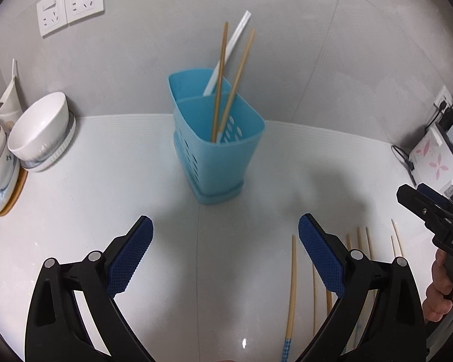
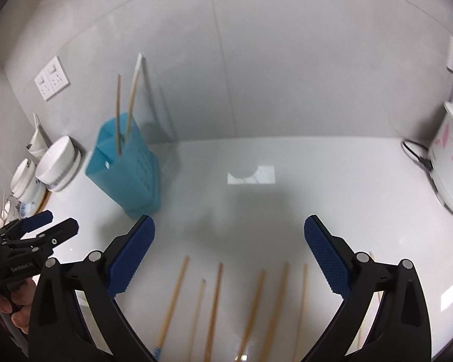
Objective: Organize utensils
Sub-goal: 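Move both tools back to the chopsticks and close the left tool on one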
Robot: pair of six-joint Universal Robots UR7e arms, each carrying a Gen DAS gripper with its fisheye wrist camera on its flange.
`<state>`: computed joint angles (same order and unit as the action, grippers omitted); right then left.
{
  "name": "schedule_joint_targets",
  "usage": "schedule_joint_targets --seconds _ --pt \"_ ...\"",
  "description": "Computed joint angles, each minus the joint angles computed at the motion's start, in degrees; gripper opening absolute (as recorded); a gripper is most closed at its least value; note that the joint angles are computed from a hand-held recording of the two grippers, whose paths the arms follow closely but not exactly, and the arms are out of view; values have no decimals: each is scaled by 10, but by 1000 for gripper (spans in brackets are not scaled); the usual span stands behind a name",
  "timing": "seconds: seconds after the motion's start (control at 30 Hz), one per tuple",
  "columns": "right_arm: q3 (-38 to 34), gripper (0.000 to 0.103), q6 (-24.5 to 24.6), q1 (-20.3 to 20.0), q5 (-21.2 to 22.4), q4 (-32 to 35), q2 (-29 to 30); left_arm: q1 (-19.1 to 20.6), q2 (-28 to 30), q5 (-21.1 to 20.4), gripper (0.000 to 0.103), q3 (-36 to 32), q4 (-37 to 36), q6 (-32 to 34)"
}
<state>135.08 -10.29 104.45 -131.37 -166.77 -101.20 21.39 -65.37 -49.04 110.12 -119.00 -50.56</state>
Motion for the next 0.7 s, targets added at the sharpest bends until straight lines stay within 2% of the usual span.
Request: schedule_joint_targets --seconds 0.53,0.7 --pt "63 95 34 -66 -40 125 -106 -16 40 -99 95 22 25 -25" --pt "78 91 53 -90 -53 181 -131 -17 50 -135 95 30 28 -31"
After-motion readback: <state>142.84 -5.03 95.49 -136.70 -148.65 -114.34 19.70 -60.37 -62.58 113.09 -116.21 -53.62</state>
